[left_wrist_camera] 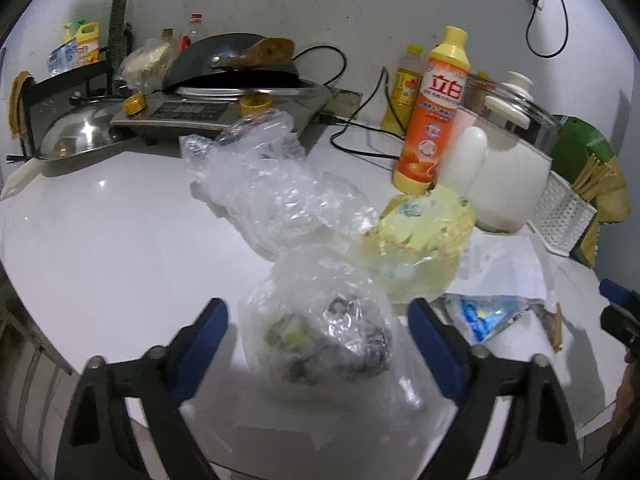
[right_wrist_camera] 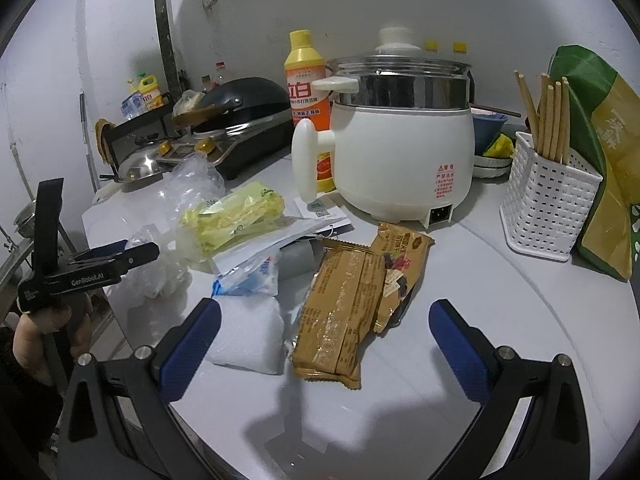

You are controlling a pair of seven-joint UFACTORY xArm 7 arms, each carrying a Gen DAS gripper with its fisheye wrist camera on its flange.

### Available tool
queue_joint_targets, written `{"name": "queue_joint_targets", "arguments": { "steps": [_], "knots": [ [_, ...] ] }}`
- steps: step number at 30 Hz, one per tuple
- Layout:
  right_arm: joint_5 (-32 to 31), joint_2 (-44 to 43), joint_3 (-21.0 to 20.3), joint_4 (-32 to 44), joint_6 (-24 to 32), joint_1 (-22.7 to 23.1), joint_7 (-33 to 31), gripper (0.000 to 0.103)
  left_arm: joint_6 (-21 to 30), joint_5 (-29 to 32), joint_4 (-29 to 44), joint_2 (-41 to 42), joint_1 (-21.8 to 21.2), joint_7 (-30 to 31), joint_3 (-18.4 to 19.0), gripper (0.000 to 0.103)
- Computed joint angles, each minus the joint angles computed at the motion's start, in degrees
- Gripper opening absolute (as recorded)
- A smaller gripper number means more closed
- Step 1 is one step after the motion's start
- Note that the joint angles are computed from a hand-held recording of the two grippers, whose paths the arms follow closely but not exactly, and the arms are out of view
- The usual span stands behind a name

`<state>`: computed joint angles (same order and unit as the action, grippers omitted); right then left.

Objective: Collect trash

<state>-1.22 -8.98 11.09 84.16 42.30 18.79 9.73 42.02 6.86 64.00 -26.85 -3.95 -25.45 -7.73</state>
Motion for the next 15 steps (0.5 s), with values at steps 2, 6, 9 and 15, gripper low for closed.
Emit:
{"name": "queue_joint_targets", "arguments": {
  "steps": [2, 6, 9, 15],
  "knots": [
    [-0.67, 0.23, 0.24, 0.41, 0.29, 0.03, 0.26, 0.103, -0.15, -0.88, -0.67, -0.45, -0.40, 0.39, 0.62, 0.070],
    [-2.21, 0.89, 0.89, 1.58, 0.86, 0.41, 0.96, 0.103, -0.29, -1.29, -2.30, -1.97, -0.74, 1.81, 0.76, 0.061],
    [-2.57, 1.00, 1.18, 2.01, 0.89, 0.97, 1.07, 0.103, -0.11, -1.31, -2.58, -3.08, -0.75, 2.49, 0.64, 0.053],
    [-3.74, 2.13, 1.95, 3.90, 2.05, 2.17, 1.16, 0.103, -1.33, -1.89, -5.55, -8.52, 0.26, 2.54, 1.42, 0.050]
  ]
}}
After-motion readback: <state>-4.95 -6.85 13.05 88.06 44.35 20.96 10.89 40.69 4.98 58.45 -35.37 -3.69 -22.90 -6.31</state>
